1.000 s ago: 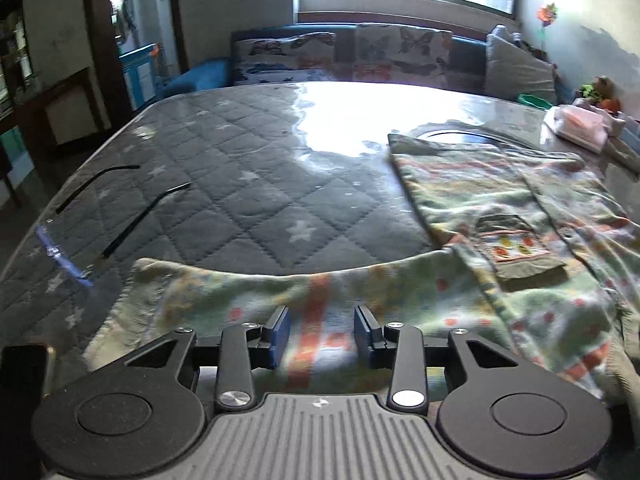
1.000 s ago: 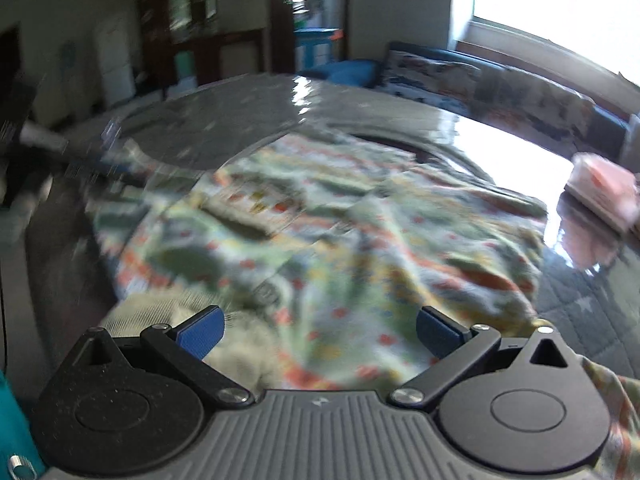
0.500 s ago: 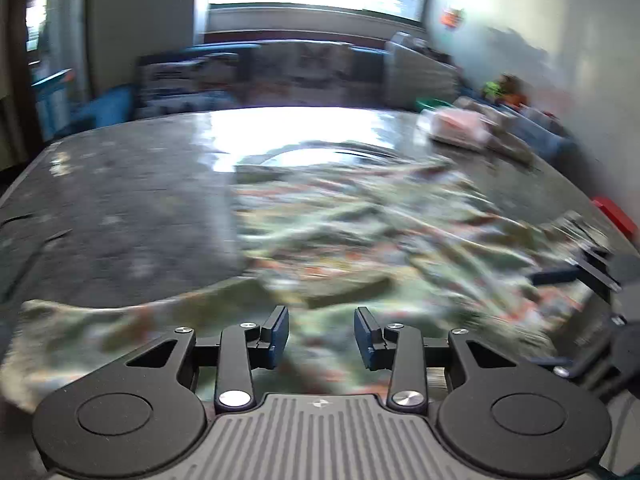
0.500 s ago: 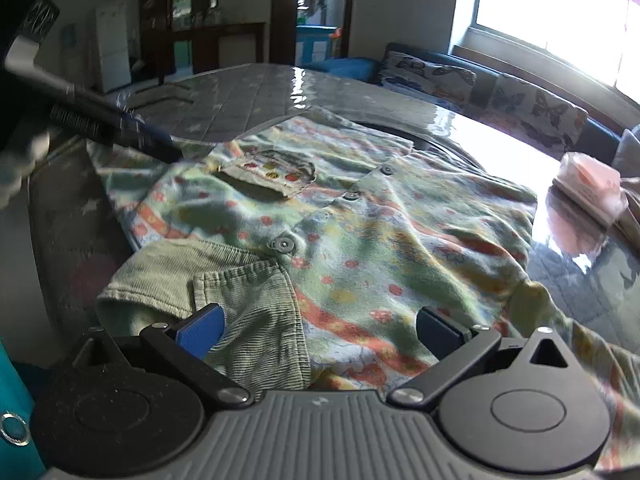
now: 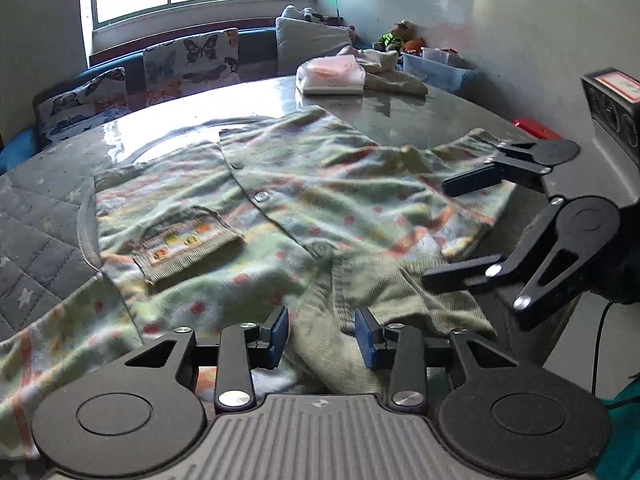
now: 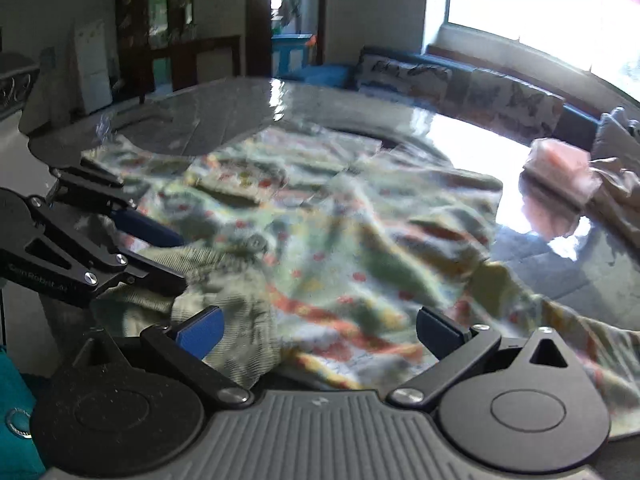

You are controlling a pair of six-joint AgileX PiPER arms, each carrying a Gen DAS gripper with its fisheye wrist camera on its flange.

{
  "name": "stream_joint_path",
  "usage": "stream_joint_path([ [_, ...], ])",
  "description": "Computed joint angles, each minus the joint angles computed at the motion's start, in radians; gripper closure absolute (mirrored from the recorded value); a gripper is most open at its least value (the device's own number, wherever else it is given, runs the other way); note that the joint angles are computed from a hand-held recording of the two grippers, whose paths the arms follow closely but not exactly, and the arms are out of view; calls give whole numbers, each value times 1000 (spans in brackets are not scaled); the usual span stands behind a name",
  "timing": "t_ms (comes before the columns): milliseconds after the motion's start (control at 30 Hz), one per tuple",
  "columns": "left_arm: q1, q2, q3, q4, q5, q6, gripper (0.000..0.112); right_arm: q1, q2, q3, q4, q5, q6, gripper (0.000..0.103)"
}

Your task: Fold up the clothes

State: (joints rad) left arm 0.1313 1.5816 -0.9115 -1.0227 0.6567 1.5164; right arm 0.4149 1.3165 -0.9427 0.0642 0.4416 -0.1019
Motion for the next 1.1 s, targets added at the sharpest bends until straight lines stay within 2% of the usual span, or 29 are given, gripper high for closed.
stream_joint_path([
  [167, -16, 9, -59, -30, 24, -29, 72, -67, 5, 24, 67, 15, 0, 0],
  [267, -40, 20, -91, -36, 26, -52, 72, -126, -24, 44, 202, 30, -108, 0],
  [467, -109, 55, -138, -28, 13, -92, 71, -284, -82, 60, 259, 27, -114, 0],
  [633, -181, 90, -154, -42, -4, -95, 71, -432, -84, 85, 106, -40, 58, 0],
  [800, -253, 131, -163, -6, -12, -106, 70, -580, -7, 78, 199, -67, -51, 0],
  [933, -283, 148, -153, 41, -22, -128, 68, -642, 14, 84, 302, -84, -177, 0],
  [1100, -289, 152, -144, 48, -29, -106, 64, -625, 28, 50, 307, -107, -187, 0],
])
